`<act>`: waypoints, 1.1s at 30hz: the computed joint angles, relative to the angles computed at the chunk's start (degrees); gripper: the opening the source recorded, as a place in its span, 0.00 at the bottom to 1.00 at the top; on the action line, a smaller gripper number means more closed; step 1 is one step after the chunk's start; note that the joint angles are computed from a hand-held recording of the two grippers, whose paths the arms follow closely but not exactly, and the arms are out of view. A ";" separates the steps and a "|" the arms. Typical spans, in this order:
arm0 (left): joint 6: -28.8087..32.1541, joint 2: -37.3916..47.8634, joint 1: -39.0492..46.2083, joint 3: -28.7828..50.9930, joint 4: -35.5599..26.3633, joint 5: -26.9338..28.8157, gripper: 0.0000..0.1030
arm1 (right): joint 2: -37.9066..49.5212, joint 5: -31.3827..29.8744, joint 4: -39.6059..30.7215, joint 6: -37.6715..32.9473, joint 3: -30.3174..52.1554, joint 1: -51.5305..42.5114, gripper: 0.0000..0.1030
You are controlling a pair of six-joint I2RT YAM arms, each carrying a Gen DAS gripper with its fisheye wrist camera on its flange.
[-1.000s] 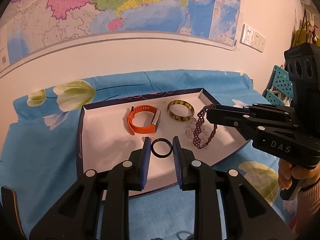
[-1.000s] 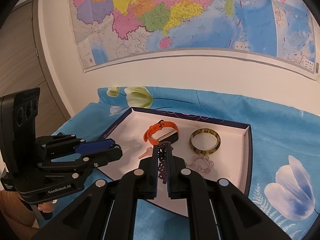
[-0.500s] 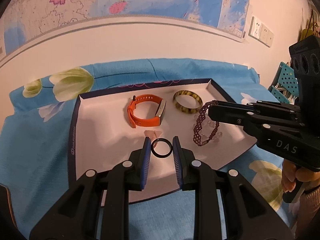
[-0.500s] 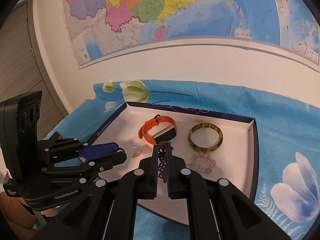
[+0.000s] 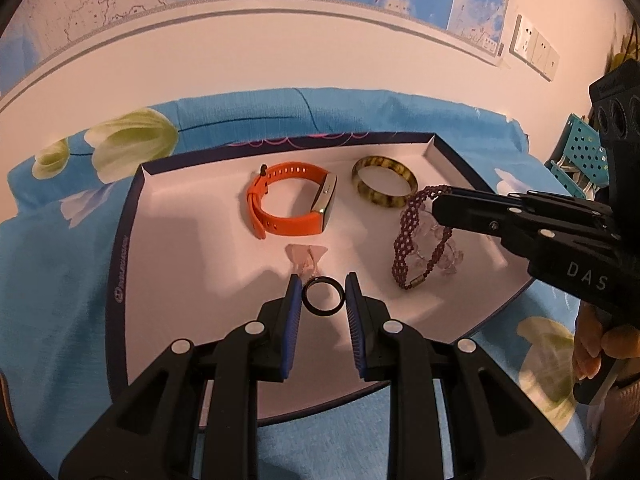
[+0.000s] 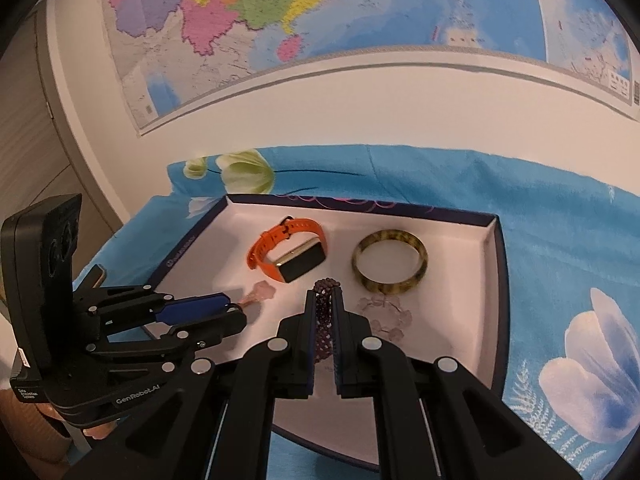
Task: Organize jewelry
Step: 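Lower the chain and ring into the box lid and open both grippers, then withdraw both grippers from the box lid toward the remaining jewelry on the cloth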
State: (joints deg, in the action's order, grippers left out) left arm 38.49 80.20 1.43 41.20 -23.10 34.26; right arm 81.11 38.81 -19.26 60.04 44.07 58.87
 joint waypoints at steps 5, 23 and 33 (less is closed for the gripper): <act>-0.12 1.70 -0.53 0.44 -0.12 -0.70 0.22 | 0.03 -1.38 -0.81 1.14 -0.63 -0.95 0.06; 4.06 -5.73 7.09 0.98 -7.05 7.65 0.40 | -0.97 1.33 -7.30 7.97 -0.16 2.82 0.17; 21.83 -10.77 22.83 3.87 -23.45 18.77 0.46 | -0.36 9.34 -17.48 15.98 5.06 13.24 0.33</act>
